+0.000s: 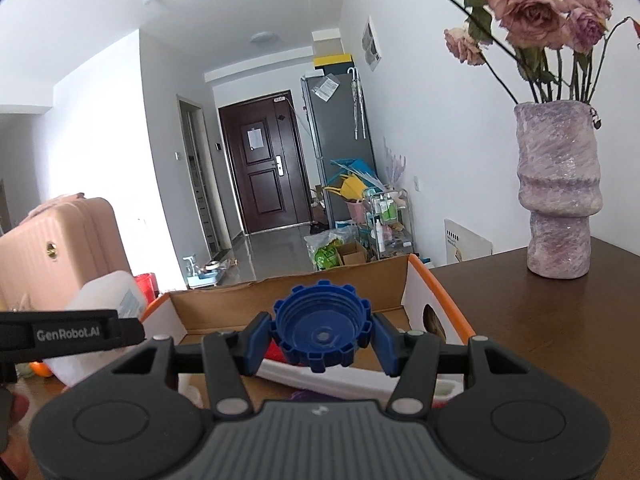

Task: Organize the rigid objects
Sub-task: 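Carry the swab box and blue cap into the red box and release both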

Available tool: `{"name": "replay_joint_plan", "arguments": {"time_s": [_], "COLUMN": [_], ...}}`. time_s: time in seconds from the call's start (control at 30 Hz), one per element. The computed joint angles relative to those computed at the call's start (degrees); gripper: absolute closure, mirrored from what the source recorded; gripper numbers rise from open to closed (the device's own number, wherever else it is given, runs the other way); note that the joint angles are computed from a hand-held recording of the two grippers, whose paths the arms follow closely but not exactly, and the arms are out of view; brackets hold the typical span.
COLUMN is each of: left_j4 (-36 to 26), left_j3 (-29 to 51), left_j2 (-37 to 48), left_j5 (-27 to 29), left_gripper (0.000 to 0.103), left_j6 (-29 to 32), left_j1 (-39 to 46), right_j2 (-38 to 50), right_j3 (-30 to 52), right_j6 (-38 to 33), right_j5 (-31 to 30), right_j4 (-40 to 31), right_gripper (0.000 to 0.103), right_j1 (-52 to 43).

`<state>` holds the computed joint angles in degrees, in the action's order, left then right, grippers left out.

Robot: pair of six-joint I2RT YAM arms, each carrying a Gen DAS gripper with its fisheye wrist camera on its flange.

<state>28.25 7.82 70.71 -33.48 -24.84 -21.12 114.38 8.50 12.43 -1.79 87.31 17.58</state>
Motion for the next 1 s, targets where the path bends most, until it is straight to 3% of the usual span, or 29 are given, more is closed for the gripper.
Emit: {"name": "replay_joint_plan", "arguments": {"time_s": [0.33, 0.73, 0.8, 0.87, 0.93, 1.0], "left_j4": [9.42, 12.19, 12.99, 14.04, 14.15, 13.45], "left_j3": [4.86, 6.48, 6.0, 5.26, 4.56, 4.19], "left_j2": [14.24, 21.27, 21.09, 20.6, 19.28, 17.91], "left_j5": [3.33, 5.18, 5.4, 4.72, 4.91, 5.14], "left_gripper": [0.036, 0.036, 0.031, 0.018, 0.016, 0.005], "left_j6": [5.21, 7.04, 7.34, 7.39, 7.53, 6.85], "left_j1": [3.78, 5.12, 5.28, 4.98, 5.09, 5.44], "right_j2": [-0.45, -0.25, -0.41, -0.64, -0.76, -0.83], "right_j3": [7.46, 9.58, 9.75, 10.02, 9.61, 8.81], "right_j6": [-1.2, -2.74, -2.59, -2.66, -2.65, -2.65], "right_j5": [2.08, 2.06, 1.61, 1.03, 1.38, 0.6], "right_j4": [-11.56, -18.11, -19.14, -19.98, -19.36, -17.79], "right_gripper": [0.05, 0.05, 0.049, 0.048, 0.04, 0.029], "right_j1": [0.58, 0.42, 0.22, -0.18, -0.08, -0.42]}}
